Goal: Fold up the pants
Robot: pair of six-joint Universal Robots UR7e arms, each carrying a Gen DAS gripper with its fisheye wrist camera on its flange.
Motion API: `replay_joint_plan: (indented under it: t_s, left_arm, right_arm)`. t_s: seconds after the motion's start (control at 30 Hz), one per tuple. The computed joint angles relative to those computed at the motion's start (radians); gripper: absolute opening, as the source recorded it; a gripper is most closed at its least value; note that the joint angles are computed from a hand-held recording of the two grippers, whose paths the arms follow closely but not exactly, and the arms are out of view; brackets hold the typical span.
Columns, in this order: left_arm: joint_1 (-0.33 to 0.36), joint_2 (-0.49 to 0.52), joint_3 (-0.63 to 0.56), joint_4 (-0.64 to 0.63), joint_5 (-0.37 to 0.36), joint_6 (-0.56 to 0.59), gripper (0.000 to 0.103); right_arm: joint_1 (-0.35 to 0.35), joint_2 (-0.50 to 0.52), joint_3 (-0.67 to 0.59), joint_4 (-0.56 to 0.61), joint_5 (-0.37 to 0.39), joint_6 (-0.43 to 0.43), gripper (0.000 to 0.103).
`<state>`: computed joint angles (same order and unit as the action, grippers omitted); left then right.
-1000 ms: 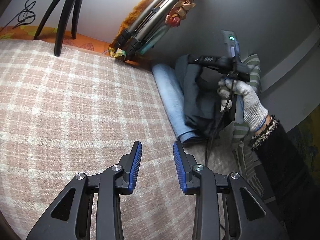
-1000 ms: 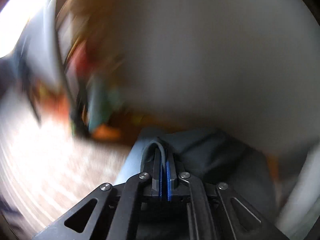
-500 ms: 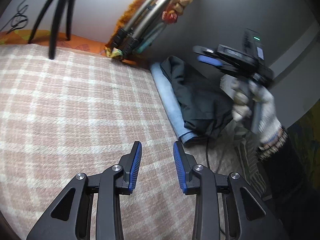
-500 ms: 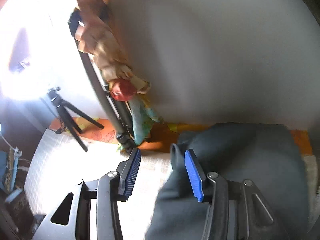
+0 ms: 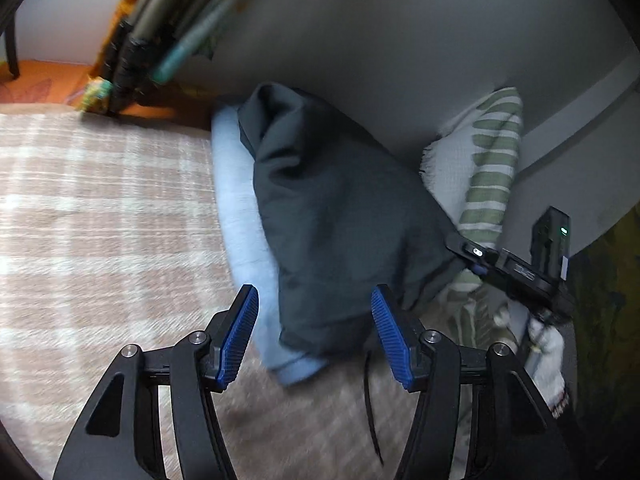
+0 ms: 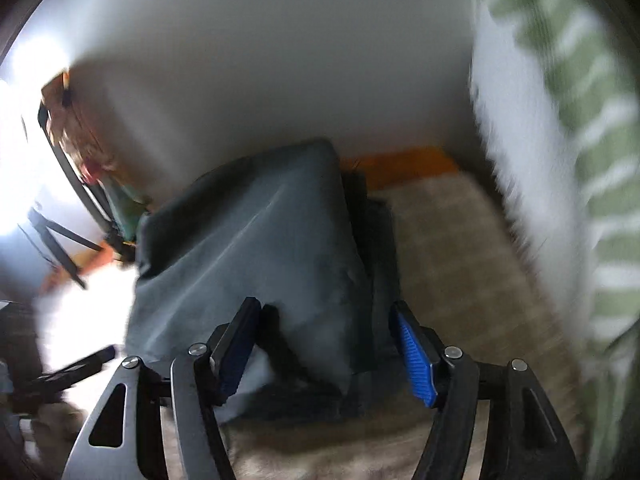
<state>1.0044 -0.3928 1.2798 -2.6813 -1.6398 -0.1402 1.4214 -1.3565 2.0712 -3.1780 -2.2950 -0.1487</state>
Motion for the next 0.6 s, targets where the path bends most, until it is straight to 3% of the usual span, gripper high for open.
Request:
replay_joint_plan:
  t_s: [0.03,0.07,0.1,0.13,0.2,0.23,0.27,0.37,0.4,0.5,0.6]
  left_arm:
    - [-0.006,0.012,-0.012,0.004,0.014,-0.001,0.055]
    - [-0.010,0.020,-0.018,0.003,0.026,-0.001,0.047]
    - [-0.014,0.025,-0.022,0.001,0.032,-0.001,0.019]
    - [-0.019,0.031,-0.029,0.012,0.041,-0.002,0.010]
    - [-0.027,0.027,-0.019,0.000,0.047,-0.007,0.008]
    - [-0.026,0.022,-0.013,-0.006,0.025,-0.011,0.008]
    - [-0.026,0.013,0.000,-0.017,0.003,-0.019,0.007]
    - [-0.028,-0.015,0.049,-0.032,-0.046,-0.023,0.006]
    - [-0.030,-0.018,0.056,-0.022,-0.047,-0.017,0.006]
    - [-0.042,-0.025,0.098,-0.025,0.000,0.026,0.006]
    - [-0.029,-0.023,0.099,-0.029,-0.031,0.004,0.006]
  right_arm:
    - [-0.011,-0.010,0.008,0.011,0.030,0.014,0.073]
    - [-0.021,-0.014,0.006,0.028,0.057,0.024,0.073]
    - [-0.033,-0.019,0.003,0.050,0.091,0.029,0.072]
    - [-0.047,-0.028,0.006,0.071,0.136,0.031,0.061]
    - [-0.052,-0.034,0.019,0.066,0.155,0.027,0.056]
    - [-0.048,-0.042,0.021,0.069,0.171,0.025,0.045]
    - [-0.053,-0.047,0.024,0.069,0.198,0.020,0.018]
    - [-0.074,-0.117,0.064,0.085,0.271,0.029,0.013]
    - [-0.081,-0.131,0.072,0.092,0.249,0.038,0.011]
    - [-0.064,-0.110,0.062,0.164,0.076,0.014,0.011]
    - [0.005,-0.073,0.054,0.123,-0.097,-0.038,0.036]
